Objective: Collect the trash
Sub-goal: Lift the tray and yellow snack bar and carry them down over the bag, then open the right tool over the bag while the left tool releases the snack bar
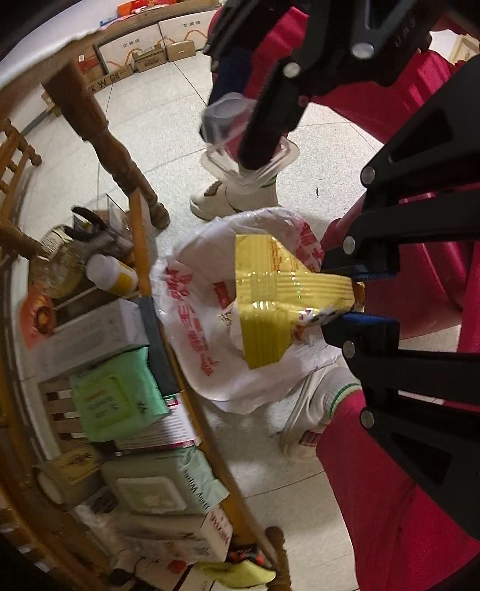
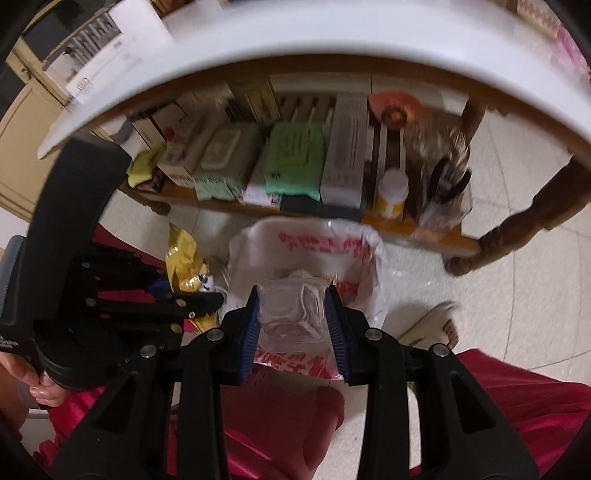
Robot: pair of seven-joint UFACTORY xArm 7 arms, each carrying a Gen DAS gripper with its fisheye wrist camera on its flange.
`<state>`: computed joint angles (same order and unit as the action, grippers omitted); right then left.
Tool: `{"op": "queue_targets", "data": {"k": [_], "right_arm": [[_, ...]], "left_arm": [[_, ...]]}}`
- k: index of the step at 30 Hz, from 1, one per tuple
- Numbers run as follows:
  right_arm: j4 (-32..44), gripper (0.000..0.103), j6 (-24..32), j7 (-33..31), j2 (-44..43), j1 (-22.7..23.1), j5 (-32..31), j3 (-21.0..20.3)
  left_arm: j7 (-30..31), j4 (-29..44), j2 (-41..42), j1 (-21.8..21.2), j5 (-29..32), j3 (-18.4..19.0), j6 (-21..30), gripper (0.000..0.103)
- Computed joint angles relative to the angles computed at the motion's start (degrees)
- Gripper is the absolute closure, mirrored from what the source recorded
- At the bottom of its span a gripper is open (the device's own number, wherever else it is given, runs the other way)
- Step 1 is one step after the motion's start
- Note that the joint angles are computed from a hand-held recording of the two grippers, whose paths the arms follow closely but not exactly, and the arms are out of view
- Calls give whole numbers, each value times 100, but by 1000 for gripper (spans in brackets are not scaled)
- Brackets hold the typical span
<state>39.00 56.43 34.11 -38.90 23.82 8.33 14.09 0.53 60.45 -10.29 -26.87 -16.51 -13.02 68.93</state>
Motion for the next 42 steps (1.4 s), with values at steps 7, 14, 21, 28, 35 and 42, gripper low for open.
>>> {"op": "queue_targets", "data": {"k": [7, 14, 21, 28, 35, 42], "right_arm": [[-292, 69, -317, -67, 457, -1, 165, -141], [-453, 69, -608, -279, 939, 5, 347, -310], [-530, 68, -722, -582, 1249, 22, 633, -452], [-562, 67, -804, -727, 1447, 13, 804, -478], [-554, 42, -750, -599, 1544, -62, 633, -399], [-601, 32, -705, -405, 1490, -133, 590, -390]], "left_arm": [[-28, 45, 487, 14, -40, 0, -122, 90], [-97, 70, 902, 43, -45, 2, -181, 90], [-125, 97, 1210, 86, -49, 8, -145, 90], [-255, 225, 1496, 86, 107, -7, -60, 89], [-513, 319, 1619, 69, 368, -1, 17, 58], [-739, 204, 1486, 68, 562, 4, -116, 47]]}}
